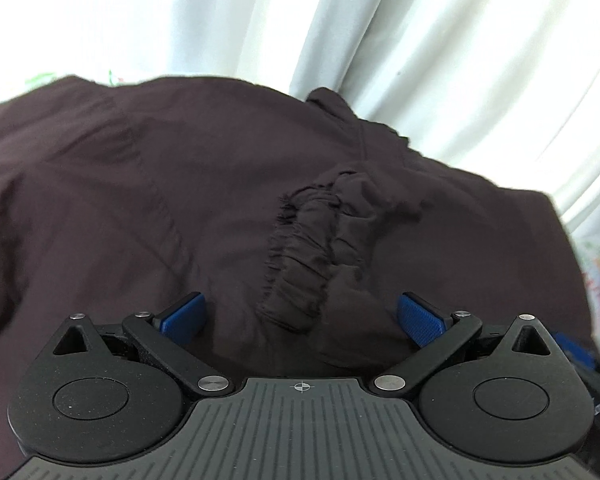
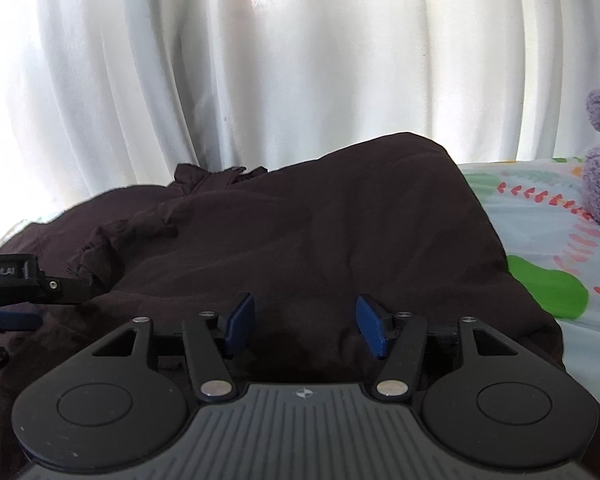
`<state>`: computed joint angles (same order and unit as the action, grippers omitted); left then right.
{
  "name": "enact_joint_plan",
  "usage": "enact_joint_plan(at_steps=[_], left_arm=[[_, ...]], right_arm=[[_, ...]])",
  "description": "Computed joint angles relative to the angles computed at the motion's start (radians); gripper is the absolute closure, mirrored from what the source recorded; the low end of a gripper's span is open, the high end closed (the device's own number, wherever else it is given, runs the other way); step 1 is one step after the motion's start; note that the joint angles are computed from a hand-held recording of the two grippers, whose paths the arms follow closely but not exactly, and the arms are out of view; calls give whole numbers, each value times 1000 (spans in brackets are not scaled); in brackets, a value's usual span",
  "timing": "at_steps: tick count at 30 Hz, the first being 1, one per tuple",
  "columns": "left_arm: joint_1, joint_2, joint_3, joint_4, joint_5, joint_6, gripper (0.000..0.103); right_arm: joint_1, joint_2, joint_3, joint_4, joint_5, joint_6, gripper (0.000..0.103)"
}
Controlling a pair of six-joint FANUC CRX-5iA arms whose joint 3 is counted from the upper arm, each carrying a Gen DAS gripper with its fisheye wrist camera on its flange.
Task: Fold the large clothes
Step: 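Lay the held sleeve across the coat body and open the right tool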
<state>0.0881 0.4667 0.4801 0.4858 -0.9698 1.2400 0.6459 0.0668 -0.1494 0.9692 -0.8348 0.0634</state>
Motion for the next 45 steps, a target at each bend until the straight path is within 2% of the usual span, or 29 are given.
enact_joint_plan(at_steps=[2,7,9,12,14,18,23,27,31,33,35,36,37,39,40,42,45], left_arm=[[5,-1,-13,34,3,-14,0],[9,-20,-12,-1,-42,27,1],[15,-52,-71,53,-34,-5,1],[-3,-41,-58,41,-49,-60,1],[-17,-7,-7,-10,-60,-41,5],[-22,30,39,-26,-37,-7,4],[-33,76,118,-116,10,60,1],[-42,112,173,-161,20,64,0],[-69,145,243,-258,22,95,0],[-79,162,279,-294,9,112,0],[-85,176,312,-314,-13,110,0],[-87,182,336,-326,-39,116,0],[-86,176,337,-327,-46,120,0],[-84,137,286,-317,-19,105,0],[-84,111,248,-310,6,90,0],[-88,77,194,-301,47,59,0],[-111,74,188,-359,72,32,0]], right_arm=[[4,-17,-15,4,-2,-30,48],[14,-60,-48,6,-5,-79,57],[20,-64,-48,-15,-15,-68,61],[24,-46,-23,-69,-40,-23,71],[19,-40,-14,-90,-28,-9,81],[8,3,60,-188,-16,96,95],[-3,72,146,-248,17,216,97],[-19,95,185,-300,40,254,98],[-24,141,268,-370,27,314,98],[-7,150,282,-347,-3,351,98],[9,99,214,-291,38,339,97],[13,56,144,-222,82,279,95],[14,14,68,-118,109,178,88],[11,-19,-4,24,57,47,86],[7,-18,-13,56,9,18,86],[-7,6,25,13,-78,26,87],[-42,29,56,-49,-82,99,98]])
